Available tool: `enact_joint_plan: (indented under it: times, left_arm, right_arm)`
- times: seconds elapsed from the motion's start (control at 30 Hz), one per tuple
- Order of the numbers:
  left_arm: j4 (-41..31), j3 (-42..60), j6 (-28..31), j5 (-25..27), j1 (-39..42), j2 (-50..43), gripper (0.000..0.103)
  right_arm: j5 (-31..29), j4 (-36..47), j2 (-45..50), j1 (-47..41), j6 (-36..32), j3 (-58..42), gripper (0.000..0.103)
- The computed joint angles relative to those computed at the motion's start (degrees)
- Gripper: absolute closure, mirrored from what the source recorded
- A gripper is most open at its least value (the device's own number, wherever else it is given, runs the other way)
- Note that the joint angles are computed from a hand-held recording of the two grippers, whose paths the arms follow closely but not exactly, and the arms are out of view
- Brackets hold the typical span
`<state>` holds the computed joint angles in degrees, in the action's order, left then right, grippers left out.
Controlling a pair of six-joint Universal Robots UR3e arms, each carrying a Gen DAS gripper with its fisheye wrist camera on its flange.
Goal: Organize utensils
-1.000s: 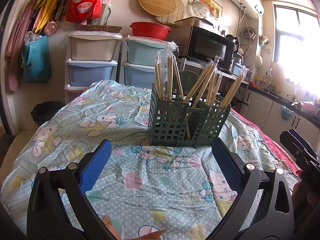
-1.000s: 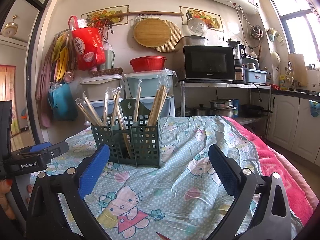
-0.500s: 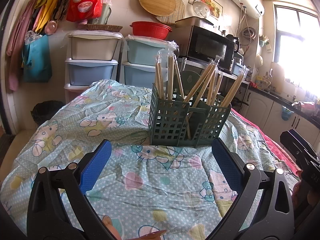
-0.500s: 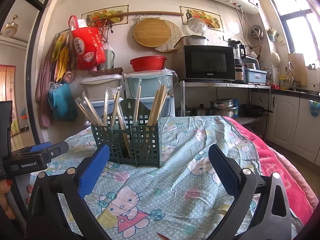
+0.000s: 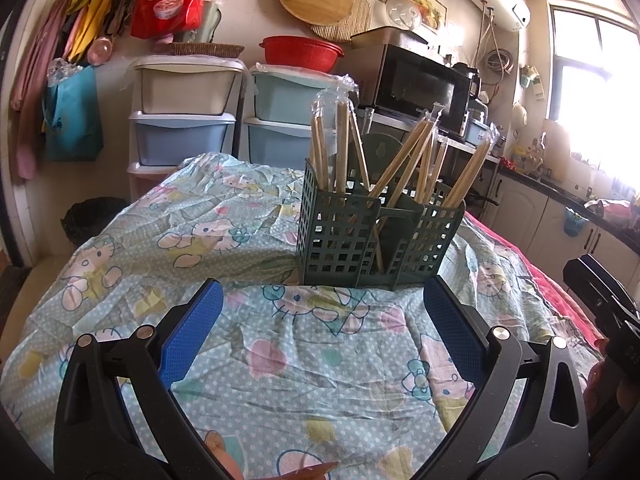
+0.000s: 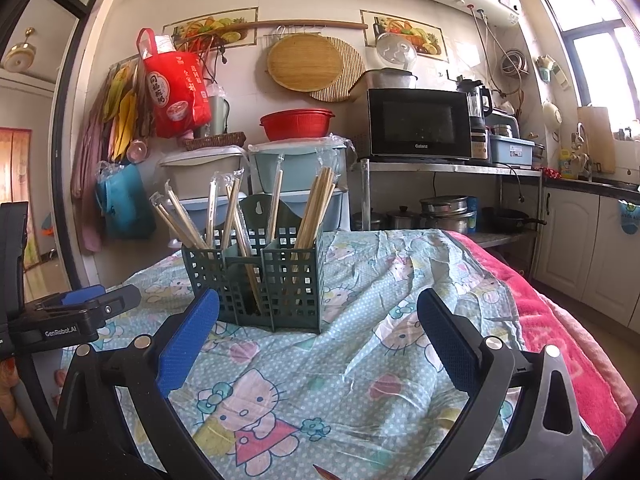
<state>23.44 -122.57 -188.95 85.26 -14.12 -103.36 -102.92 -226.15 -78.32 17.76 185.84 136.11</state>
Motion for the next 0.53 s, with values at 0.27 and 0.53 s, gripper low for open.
enact_joint_plan:
  times: [0.27, 0.53]
  left_arm:
    - [-6.7, 1.2, -0.6, -2.4, 2.4, 2.3, 0.01]
    - [-32.4, 21.1, 6.0, 0.1, 10.6, -3.0, 0.01]
  right_arm:
    - [4.1, 8.8, -4.9, -4.2, 3.6, 0.6, 0.007]
    - [9.2, 50.7, -11.6, -21.7, 0.0, -13.2, 0.007]
